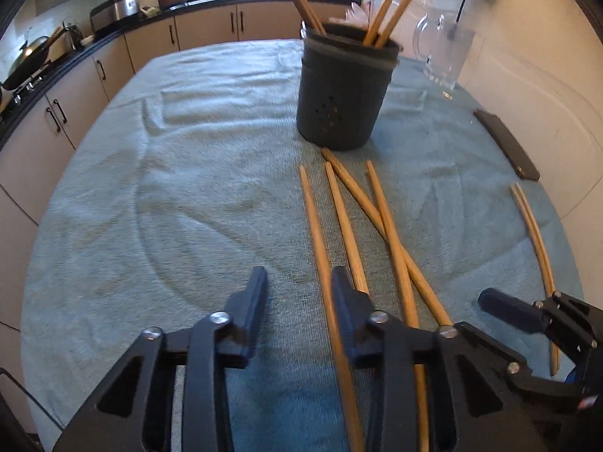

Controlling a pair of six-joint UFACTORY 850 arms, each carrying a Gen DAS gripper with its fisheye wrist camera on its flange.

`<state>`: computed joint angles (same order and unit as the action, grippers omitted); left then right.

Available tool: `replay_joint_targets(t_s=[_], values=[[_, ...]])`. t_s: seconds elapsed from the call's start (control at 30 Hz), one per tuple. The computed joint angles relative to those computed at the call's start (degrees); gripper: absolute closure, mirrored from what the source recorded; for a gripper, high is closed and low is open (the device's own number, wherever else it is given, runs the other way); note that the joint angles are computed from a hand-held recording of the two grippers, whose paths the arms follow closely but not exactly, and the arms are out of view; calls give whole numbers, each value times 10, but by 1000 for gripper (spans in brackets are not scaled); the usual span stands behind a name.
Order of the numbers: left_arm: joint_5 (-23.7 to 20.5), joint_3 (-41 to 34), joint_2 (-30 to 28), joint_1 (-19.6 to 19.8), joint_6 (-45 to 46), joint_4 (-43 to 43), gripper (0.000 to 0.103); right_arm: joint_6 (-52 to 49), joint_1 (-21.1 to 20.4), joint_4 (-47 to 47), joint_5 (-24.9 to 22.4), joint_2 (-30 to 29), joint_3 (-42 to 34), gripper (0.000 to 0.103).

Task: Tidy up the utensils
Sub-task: 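Move both open tools back down toward the remaining chopsticks on the towel, then close the left tool on one chopstick while the right tool grasps another chopstick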

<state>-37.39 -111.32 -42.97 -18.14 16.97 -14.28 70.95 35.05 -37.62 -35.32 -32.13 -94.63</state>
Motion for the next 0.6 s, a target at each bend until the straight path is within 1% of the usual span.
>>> replay_joint_targets(t_s=[0.07,0.13,0.17,0.2,0.23,0.27,0.3,0.37,0.43,0.47,0.53,0.6], values=[[-12,-13,-9,-1,5,-5,73,-13,1,7,-20,-14,-15,68],[-2,-11,-10,-6,-2,14,73,-21,-2,16,-19,-18,-18,68],[4,-9,-10,-9,-9,28,73,-24,-2,18,-21,-21,-23,70],[4,-11,-11,-11,-20,37,75,-21,-1,11,-28,-25,-26,74],[4,-12,-12,-11,-31,44,82,-20,0,8,-37,-28,-30,86],[3,-14,-12,-11,-47,55,87,-12,1,4,-49,-30,-34,93],[-3,-19,-14,-8,-59,61,93,-3,-1,8,-49,-28,-32,93],[-26,-34,-21,3,-57,31,94,27,-10,28,-27,-12,-12,92],[-40,-35,-20,13,-59,13,95,64,-14,27,-21,4,9,92],[-41,-31,-17,17,-66,15,95,98,-13,18,-27,15,24,95],[-40,-19,-9,22,-74,16,95,148,-11,4,-42,30,45,95],[-41,-12,-5,25,-73,13,95,181,-9,5,-45,51,69,95]])
